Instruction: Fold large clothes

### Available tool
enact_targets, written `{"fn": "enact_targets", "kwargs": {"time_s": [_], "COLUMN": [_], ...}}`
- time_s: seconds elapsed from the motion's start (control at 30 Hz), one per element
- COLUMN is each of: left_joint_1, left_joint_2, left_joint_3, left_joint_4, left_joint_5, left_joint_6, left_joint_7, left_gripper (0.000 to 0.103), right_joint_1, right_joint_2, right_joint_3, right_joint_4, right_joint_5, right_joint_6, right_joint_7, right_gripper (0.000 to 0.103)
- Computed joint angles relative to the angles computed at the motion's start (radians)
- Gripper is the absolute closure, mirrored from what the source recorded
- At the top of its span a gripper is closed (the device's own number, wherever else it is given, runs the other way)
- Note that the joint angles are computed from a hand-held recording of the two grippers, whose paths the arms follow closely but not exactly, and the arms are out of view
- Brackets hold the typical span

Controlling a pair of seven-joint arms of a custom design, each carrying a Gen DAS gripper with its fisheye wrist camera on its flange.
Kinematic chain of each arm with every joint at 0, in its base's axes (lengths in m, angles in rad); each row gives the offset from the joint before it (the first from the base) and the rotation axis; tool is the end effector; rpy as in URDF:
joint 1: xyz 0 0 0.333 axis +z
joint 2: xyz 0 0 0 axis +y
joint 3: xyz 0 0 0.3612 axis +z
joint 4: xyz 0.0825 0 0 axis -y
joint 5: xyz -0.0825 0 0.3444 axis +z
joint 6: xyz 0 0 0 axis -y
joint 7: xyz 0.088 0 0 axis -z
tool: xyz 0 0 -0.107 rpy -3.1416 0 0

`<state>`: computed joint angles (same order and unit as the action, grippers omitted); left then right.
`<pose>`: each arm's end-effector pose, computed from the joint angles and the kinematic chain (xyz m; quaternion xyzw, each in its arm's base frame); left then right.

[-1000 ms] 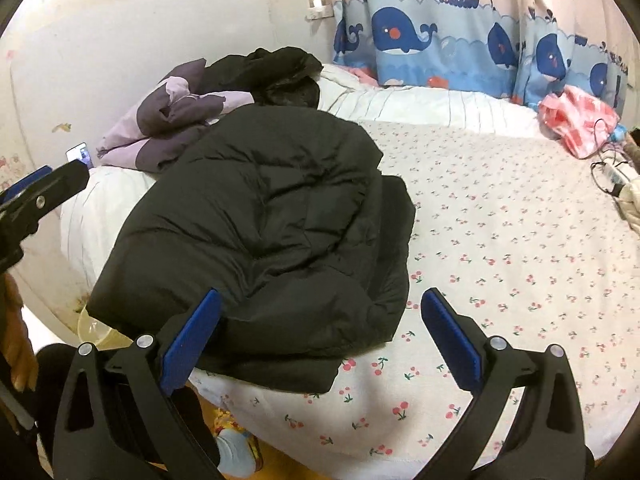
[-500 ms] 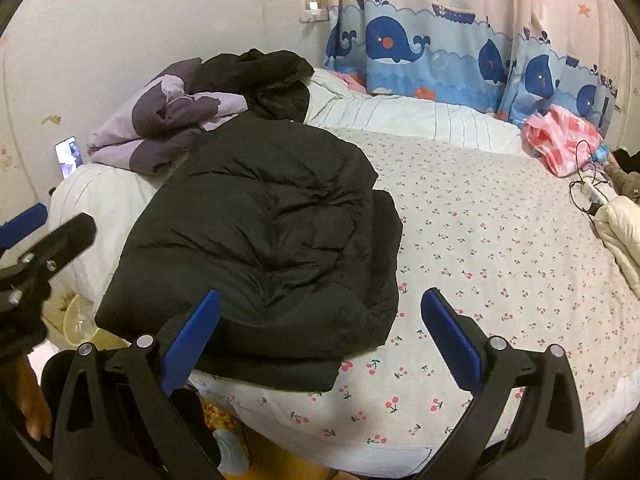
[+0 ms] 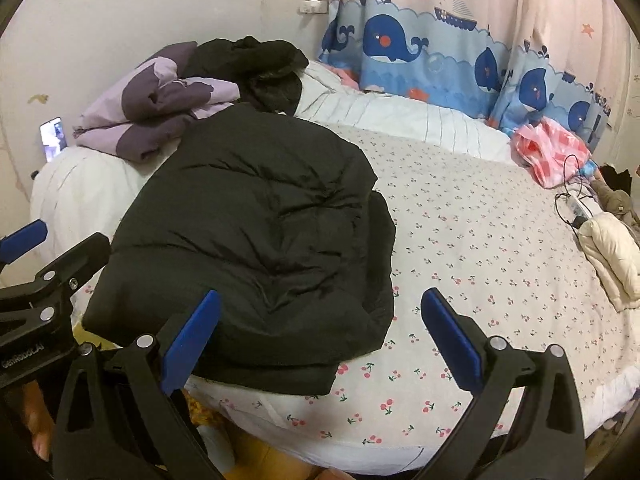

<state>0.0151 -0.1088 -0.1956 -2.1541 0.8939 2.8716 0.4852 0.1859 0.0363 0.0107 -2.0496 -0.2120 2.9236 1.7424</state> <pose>0.4990 -0.1406 0.5885 -0.6676 0.5893 -0.3106 0.3324 0.5600 0.1249 0.5857 -0.7097 0.5735 -0.2805 0.2980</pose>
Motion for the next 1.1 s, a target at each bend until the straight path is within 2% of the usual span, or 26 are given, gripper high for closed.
{"fn": "enact_targets", "kwargs": {"time_s": [0.07,0.27,0.43,0.57,0.67,0.8,0.87,1.1], "left_joint_1": [-0.013,-0.032,-0.046,-0.071,-0.072,-0.067,-0.06,-0.064], "left_joint_2": [0.006,0.017,0.03,0.042,0.046,0.045,0.044,0.047], "left_joint_3": [0.008,0.019,0.018,0.034,0.035,0.036,0.031,0.036], "left_joint_4": [0.005,0.005,0.016,0.014,0.017,0.017,0.02,0.022], "left_joint_5": [-0.072,-0.202,-0.261,-0.423,-0.473,-0.498,-0.472,-0.533], "left_joint_6": [-0.019,-0.026,-0.047,-0.033,-0.034,-0.03,-0.04,-0.038], "left_joint_7": [0.051,0.15,0.235,0.384,0.419,0.433,0.404,0.46], "left_gripper": [0.006,0.006,0.006,0.006,0.006,0.006,0.006,0.006], "right_joint_1": [0.009,0.002,0.002,0.004,0.007,0.011,0.014,0.016], "right_joint_2": [0.009,0.034,0.05,0.06,0.066,0.072,0.076,0.08], "right_joint_3": [-0.009,0.001,-0.004,-0.011,-0.014,-0.016,-0.018,-0.017], "right_joint_4": [0.026,0.058,0.083,0.098,0.104,0.108,0.113,0.123], "right_joint_5": [-0.086,0.016,0.034,0.027,0.011,-0.004,-0.016,-0.025], "right_joint_6": [-0.041,-0.088,-0.132,-0.146,-0.145,-0.146,-0.151,-0.15], "right_joint_7": [0.078,0.008,0.008,0.023,0.035,0.047,0.055,0.062], "right_gripper": [0.006,0.006,0.006,0.006,0.006,0.006,0.006,0.006]}}
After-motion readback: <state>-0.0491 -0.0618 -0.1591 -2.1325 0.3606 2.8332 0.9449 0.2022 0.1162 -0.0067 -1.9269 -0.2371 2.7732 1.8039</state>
